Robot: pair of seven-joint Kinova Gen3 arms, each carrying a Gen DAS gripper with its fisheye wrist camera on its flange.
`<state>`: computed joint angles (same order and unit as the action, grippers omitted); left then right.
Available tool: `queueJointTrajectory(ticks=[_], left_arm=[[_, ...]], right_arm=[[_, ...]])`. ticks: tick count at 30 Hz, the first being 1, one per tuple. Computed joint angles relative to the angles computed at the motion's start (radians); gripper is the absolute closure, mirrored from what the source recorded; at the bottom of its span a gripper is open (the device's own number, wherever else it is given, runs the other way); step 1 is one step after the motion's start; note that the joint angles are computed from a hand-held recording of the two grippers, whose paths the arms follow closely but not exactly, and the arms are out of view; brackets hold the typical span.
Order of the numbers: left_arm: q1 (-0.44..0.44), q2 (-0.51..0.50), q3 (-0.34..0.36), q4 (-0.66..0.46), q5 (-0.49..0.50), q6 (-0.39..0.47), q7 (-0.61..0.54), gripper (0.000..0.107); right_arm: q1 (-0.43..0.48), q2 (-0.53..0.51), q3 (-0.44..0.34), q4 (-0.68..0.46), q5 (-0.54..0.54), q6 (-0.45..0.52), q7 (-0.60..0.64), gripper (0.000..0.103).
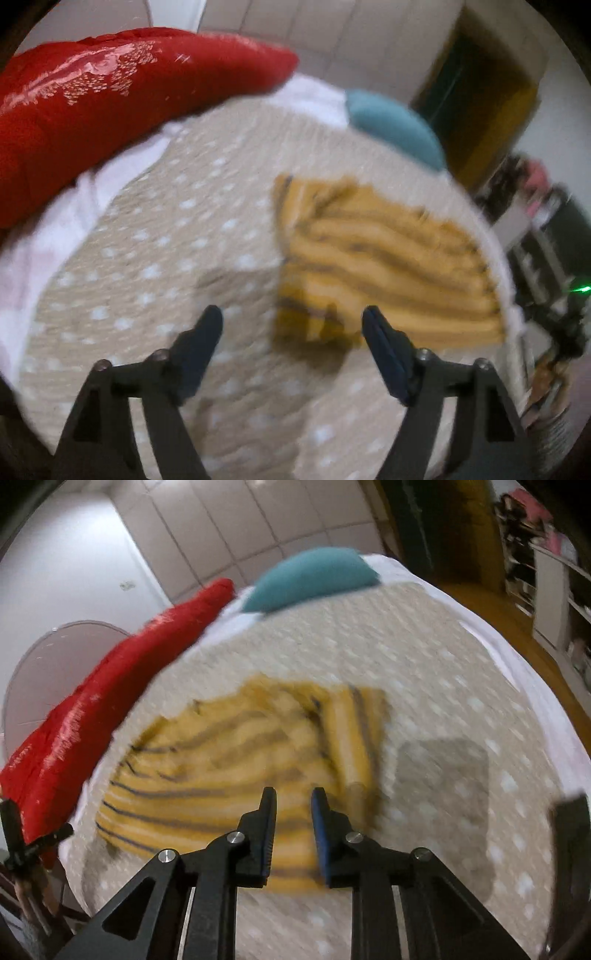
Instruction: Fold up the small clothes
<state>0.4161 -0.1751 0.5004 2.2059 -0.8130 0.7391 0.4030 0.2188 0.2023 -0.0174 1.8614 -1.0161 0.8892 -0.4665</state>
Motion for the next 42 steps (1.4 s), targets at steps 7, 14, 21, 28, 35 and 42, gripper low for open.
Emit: queueJointTrajectory(ticks=[7,14,21,28,35,42], left_arm=[[0.043,0.225,0.001,-0.066,-0.285,0.007,0.253,0.029],[0.133,0.234,-0.064,0.004,-0.391,0.053,0.385,0.029],[0.177,0.175,-0.153,0.081,-0.381,0.007,0.47,0.025],[0.228,0.18,-0.152,0.063,-0.314,0.118,0.435,0.025],[0.211,0.112,-0.17,0.128,-0.288,0.065,0.454,0.025],[0.086,0.023,-0.137,0.231,-0.292,-0.076,0.512,0.025]], right_arm=[[-0.324,0.148,0.019,-0.199,0.179,-0.191,-0.285,0.082],[-0.521,0.335,0.298,-0.431,0.306,-0.121,-0.569,0.088],[-0.646,0.184,0.291,-0.298,0.565,-0.31,-0.771,0.07],[-0.605,0.081,0.003,-0.265,0.577,-0.261,-0.665,0.07],[-0.916,0.194,0.031,-0.37,0.854,-0.233,-0.869,0.07],[-1.044,0.342,0.055,-0.564,1.105,-0.148,-1.15,0.068]])
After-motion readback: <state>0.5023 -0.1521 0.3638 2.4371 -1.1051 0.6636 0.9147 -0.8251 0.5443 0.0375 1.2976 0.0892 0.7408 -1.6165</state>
